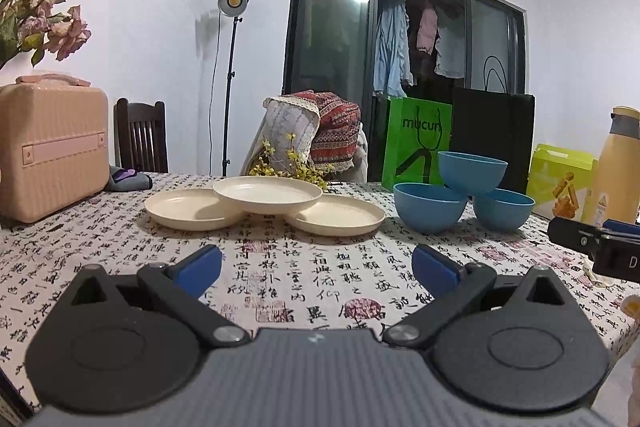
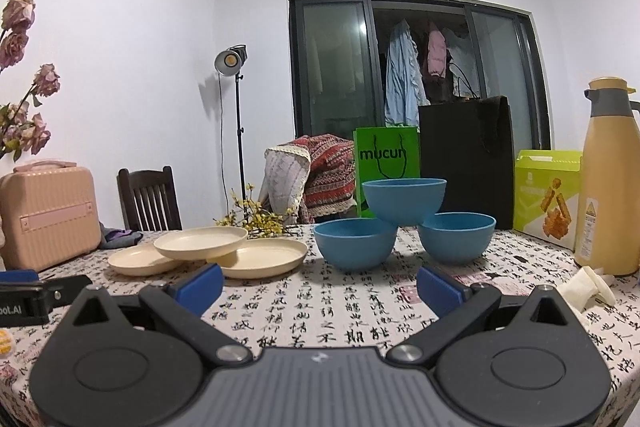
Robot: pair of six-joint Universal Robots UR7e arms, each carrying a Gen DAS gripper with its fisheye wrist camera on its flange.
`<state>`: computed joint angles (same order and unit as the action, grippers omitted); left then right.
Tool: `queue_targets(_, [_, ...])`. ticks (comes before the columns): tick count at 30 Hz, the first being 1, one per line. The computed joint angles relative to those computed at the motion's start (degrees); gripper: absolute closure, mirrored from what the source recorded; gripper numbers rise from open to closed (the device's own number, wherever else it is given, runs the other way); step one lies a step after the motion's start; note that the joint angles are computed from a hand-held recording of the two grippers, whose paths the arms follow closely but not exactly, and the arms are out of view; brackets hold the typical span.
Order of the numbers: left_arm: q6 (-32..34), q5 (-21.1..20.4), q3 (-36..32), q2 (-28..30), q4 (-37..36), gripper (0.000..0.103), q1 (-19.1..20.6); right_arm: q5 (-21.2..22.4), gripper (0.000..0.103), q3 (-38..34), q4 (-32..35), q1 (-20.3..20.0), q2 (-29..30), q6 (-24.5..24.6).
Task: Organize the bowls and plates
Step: 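Move the left tool toward the cream plates while the right tool follows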
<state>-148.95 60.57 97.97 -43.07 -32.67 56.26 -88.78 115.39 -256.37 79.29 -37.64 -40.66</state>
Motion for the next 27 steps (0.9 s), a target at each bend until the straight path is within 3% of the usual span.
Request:
queue_targets(10, [0.98, 2.82, -1.86, -0.04, 1.12, 0.0, 1.1, 3.44, 0.0, -2.33, 0.93, -0.27, 0.56, 0.83])
queue_targets(27, [-0.75, 6.35, -5.91, -0.47, 3.75, 0.0, 3.39, 0.18, 0.0, -7.27, 8.34, 3.39, 1.27, -0.83])
